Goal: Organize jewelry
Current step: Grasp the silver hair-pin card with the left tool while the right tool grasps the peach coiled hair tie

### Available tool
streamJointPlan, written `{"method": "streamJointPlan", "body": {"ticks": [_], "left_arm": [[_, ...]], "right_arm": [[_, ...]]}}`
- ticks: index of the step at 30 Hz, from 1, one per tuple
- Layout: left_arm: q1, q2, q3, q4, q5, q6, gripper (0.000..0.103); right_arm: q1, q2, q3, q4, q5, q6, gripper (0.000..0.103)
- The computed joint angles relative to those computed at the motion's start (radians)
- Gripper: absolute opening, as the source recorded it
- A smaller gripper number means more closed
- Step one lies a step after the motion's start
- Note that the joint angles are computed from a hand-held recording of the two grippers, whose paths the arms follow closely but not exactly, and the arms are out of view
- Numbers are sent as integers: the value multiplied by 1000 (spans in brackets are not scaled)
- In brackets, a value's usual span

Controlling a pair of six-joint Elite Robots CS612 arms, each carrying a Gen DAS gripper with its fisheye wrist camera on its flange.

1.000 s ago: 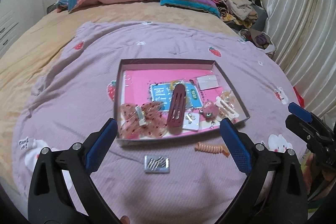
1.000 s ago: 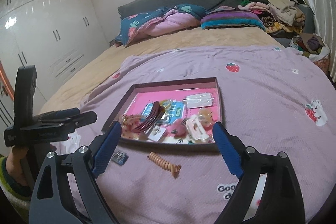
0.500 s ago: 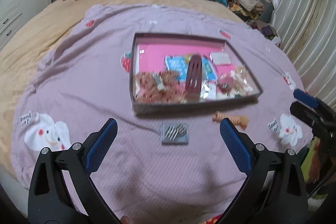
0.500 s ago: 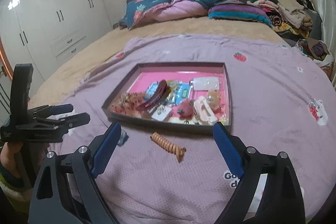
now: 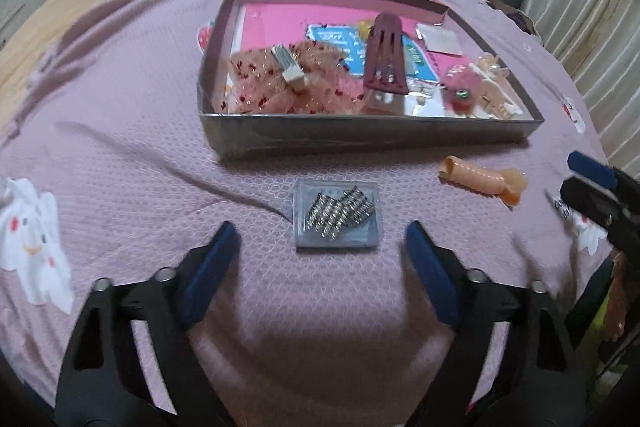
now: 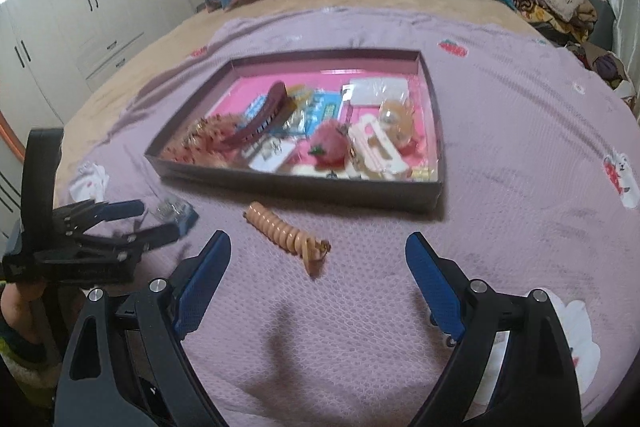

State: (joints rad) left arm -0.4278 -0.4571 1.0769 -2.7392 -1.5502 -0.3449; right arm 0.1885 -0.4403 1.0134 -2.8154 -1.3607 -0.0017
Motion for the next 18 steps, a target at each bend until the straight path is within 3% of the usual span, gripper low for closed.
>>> {"method": "streamJointPlan", "body": {"ticks": [6, 7, 9, 11, 13, 18], "left_arm": [[3, 16, -23, 11, -14, 24, 48], [3, 15, -21, 7, -17, 32, 38], [5, 15, -19, 4, -25, 33, 36], [8, 11, -13, -2, -34, 34, 36], [9, 5, -5, -8, -41, 33, 36], [10, -16, 20, -40, -40, 35, 36]], "right_arm": [[11, 52, -88, 117, -4, -52, 88], [13, 62, -103, 130, -9, -63, 87], [21, 87, -147, 171, -34, -82, 83], [28, 108, -179, 184, -50, -96, 75], [34, 115, -185, 172, -63, -117, 52], [36, 105, -165, 148, -4, -150, 22]]}}
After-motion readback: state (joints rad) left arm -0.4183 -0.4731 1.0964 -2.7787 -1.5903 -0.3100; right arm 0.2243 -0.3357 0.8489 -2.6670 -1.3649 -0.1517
